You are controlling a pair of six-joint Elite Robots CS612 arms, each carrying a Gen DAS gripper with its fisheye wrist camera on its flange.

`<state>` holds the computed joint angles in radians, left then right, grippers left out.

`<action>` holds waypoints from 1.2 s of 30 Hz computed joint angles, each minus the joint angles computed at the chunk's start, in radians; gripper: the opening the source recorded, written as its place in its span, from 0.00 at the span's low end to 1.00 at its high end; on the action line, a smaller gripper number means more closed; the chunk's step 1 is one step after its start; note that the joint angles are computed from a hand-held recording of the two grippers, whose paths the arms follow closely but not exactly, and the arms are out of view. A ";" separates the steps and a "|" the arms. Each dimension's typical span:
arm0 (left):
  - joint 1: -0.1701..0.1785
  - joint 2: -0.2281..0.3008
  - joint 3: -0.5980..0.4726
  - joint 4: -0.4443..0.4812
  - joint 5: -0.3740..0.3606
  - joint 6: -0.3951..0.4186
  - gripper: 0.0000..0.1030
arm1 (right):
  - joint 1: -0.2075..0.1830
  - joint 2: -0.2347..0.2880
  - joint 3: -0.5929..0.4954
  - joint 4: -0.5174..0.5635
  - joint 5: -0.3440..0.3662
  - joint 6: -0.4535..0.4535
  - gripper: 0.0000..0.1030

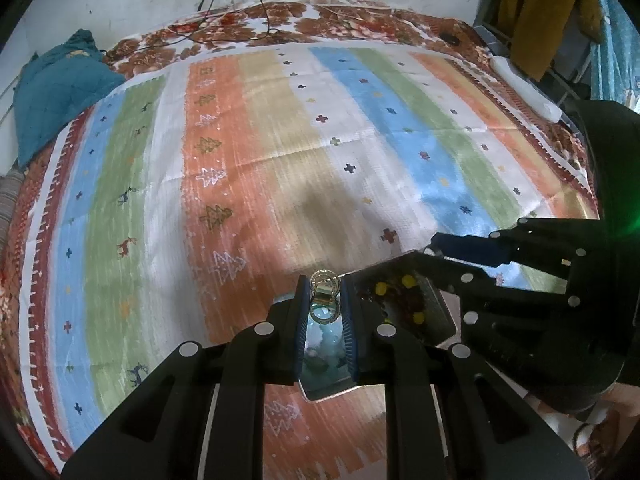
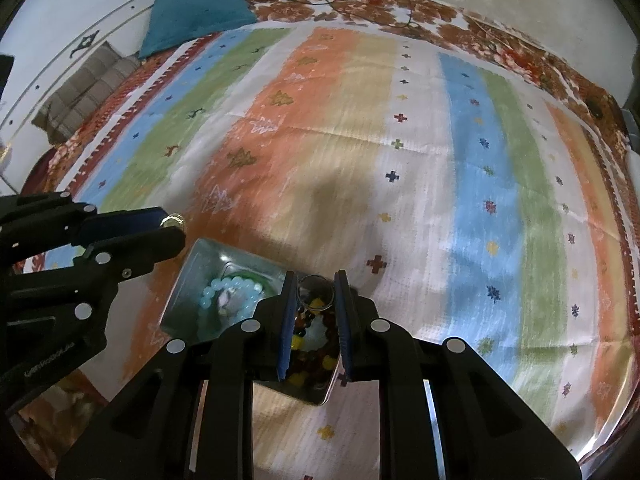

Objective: Organize jewelry

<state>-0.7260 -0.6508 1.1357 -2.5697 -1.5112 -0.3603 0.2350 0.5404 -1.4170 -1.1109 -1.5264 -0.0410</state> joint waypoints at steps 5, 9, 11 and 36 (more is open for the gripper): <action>-0.002 -0.005 0.009 0.004 -0.001 -0.007 0.15 | 0.003 0.005 -0.012 0.009 0.011 0.002 0.19; -0.002 -0.009 0.016 0.002 0.005 -0.026 0.22 | 0.004 0.006 -0.015 0.014 0.003 0.006 0.30; -0.002 -0.011 0.020 0.004 0.008 -0.025 0.23 | 0.004 0.006 -0.018 0.020 0.000 0.007 0.31; -0.010 -0.105 0.199 -0.165 0.001 -0.081 0.61 | -0.013 0.067 -0.197 -0.006 -0.031 0.088 0.55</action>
<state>-0.7359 -0.7553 1.3350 -2.7343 -1.5103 -0.4411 0.2217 0.6072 -1.6138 -1.1172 -1.5579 0.0474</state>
